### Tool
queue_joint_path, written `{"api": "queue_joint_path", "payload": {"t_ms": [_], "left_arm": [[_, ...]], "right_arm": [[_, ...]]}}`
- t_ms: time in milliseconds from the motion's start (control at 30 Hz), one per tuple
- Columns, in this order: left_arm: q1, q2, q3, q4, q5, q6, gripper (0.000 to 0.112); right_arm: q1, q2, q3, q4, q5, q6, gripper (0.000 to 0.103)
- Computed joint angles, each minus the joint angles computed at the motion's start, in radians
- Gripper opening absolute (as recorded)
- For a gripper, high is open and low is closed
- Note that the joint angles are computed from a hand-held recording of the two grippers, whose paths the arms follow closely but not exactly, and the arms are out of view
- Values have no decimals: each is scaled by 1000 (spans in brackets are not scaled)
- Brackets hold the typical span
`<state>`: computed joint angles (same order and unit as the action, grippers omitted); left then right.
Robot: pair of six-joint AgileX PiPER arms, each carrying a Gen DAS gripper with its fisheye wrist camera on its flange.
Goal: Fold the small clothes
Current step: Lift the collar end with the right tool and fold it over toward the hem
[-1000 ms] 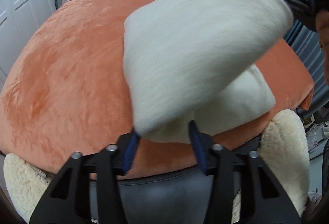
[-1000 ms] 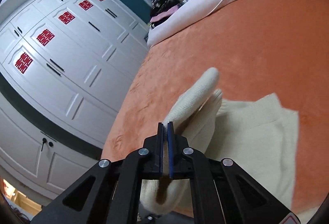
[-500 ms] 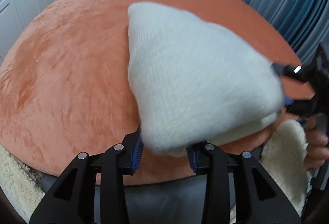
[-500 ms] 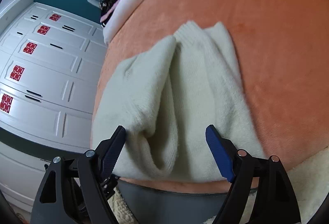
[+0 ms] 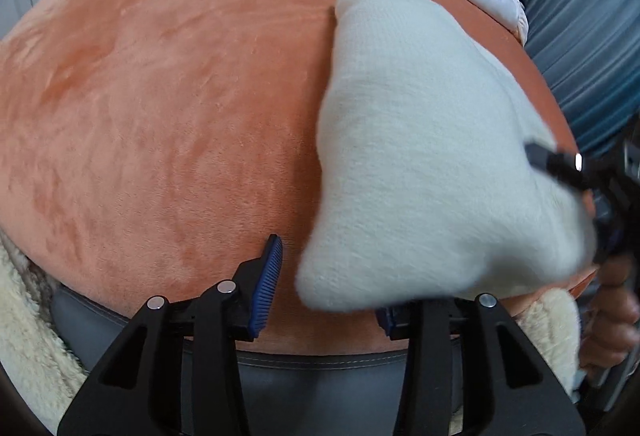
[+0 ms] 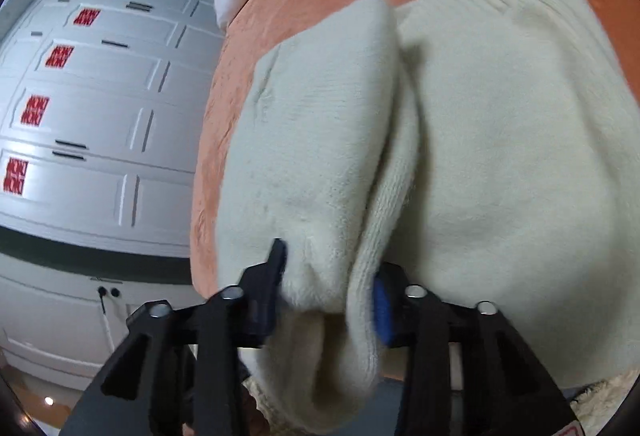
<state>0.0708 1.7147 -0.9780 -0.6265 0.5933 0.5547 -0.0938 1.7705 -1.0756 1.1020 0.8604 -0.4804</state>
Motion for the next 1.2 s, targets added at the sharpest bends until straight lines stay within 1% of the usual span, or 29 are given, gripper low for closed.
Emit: {"api": "queue_joint_path", "payload": {"t_ms": [33,100,133,167,200,233,267,300,333,367,400,433,467,500,567,633,667,700,733,767,833,867,900,967,1000,1067,1100,1167,1200], "left_arm": [[-5,-6,7,11,-10,-11,41],[-16,-27,16,35,-16,-52,44],[-18,-41,25,32,-24,-56,48],[-27,-51,32,44,-39,-73,49],[-27,-51,32,42,-38,-71,50],[-19,-34,17,34,-18,-75,45],[1,-17,6,-8,10,-50,40],[17,-1,-11,-40,37,-36,34],[29,0,-16,-68,59,-12,27],[45,-3,-17,-109,92,35,23],[42,-24,-9,-123,94,56,19],[33,-47,1,-125,87,70,18],[18,-67,4,-123,84,81,17],[3,-80,5,-119,83,86,17],[-27,-92,5,-111,88,87,17],[-67,-88,1,-99,94,87,17],[-79,-86,1,-88,97,95,17],[-99,-88,9,-71,87,103,18],[-130,-95,24,-44,71,94,19],[-159,-95,31,-6,50,61,19],[-189,-107,45,39,15,21,19],[-192,-99,35,49,16,15,20],[-197,-104,46,44,9,21,20],[-199,-117,47,53,9,39,25],[-206,-139,51,80,3,29,29],[-201,-194,49,109,30,54,33],[-186,-219,47,105,49,85,36],[-128,-263,31,57,113,149,43],[-92,-272,15,14,127,186,51]], "right_arm": [[48,-5,-56,-65,-22,47,26],[130,3,-193,-161,-27,129,24],[169,16,-283,-226,-5,186,23],[220,28,-383,-304,10,245,23],[268,56,-483,-379,25,301,23],[312,88,-583,-453,57,353,23],[351,125,-683,-521,100,396,22],[372,153,-762,-582,152,430,22],[394,167,-811,-626,164,452,21],[397,155,-819,-657,163,467,21],[374,119,-788,-647,155,464,20],[340,64,-716,-613,118,446,20],[289,-5,-616,-570,71,413,20],[226,-71,-516,-520,44,369,20],[73,-186,-316,-425,1,286,20],[-127,-245,-116,-334,10,179,20],[-227,-228,-16,-284,9,122,20],[-299,-195,84,-213,-22,30,20],[-352,-136,167,-152,-63,-70,20],[-396,-71,233,-61,-73,-170,19],[-504,-36,313,130,4,-364,19],[-518,-35,336,182,11,-418,19],[-500,-51,347,193,-16,-435,20],[-486,-70,334,151,-30,-426,22],[-497,-73,326,136,-12,-419,23],[-527,-97,316,113,25,-405,26],[-533,-130,313,85,23,-379,31],[-533,-218,327,27,-18,-325,31],[-504,-298,351,6,-75,-280,31]]}}
